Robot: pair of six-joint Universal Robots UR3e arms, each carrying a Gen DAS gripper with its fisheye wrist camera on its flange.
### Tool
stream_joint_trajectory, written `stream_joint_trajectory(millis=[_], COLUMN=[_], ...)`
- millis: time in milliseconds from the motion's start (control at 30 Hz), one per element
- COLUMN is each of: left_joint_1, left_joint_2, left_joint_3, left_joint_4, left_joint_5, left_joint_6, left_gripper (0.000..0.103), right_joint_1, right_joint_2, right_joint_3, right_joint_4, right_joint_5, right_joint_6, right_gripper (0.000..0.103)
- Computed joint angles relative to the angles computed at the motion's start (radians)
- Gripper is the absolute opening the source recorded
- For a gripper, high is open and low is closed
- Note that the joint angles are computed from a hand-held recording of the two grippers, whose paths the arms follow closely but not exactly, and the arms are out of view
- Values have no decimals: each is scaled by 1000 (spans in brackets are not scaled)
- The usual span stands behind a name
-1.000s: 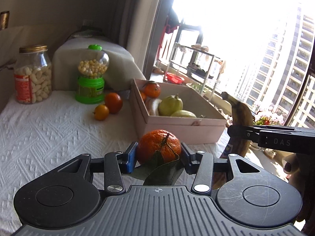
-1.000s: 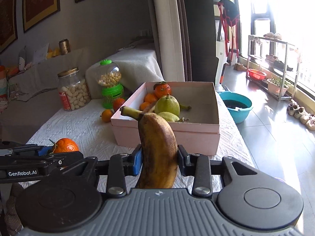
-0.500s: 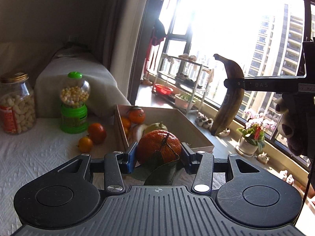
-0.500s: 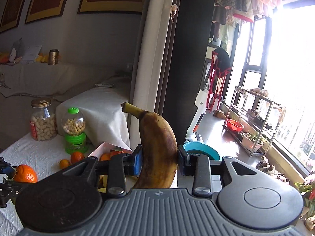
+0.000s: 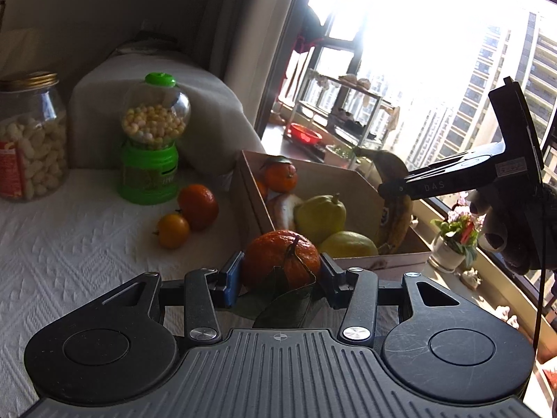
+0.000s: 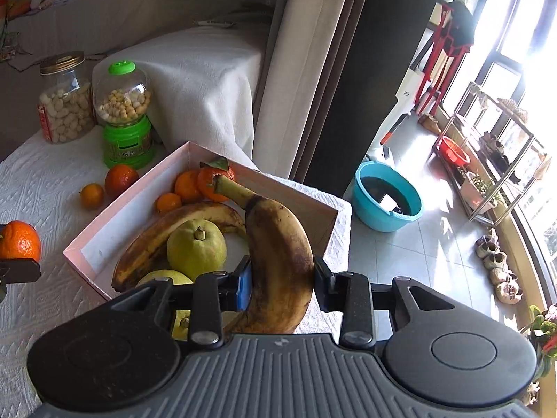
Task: Organize fruits
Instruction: 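Carry the banana into the pink box and open the right gripper, then lower the leafy orange into the pink box and open the left gripper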
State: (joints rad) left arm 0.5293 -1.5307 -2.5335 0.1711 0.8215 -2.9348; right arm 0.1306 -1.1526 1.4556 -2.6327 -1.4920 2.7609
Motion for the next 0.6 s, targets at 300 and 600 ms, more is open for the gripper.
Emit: stream_joint_trajectory(millis=[300, 600], left_joint_1=[18, -210], left_joint_2=[2, -148], left_joint_3=[55, 441], left_joint_4=[-106, -209], left_joint_5=[5, 89], left_joint_6=[14, -103], left_gripper=[51, 51], right_joint_1=[-17, -107], right_joint_2=[84, -296], right_joint_3=[-61, 545], right_joint_4=[-50, -377], right_joint_5=[31, 136], right_joint_6=[94, 68], right_gripper=[50, 66])
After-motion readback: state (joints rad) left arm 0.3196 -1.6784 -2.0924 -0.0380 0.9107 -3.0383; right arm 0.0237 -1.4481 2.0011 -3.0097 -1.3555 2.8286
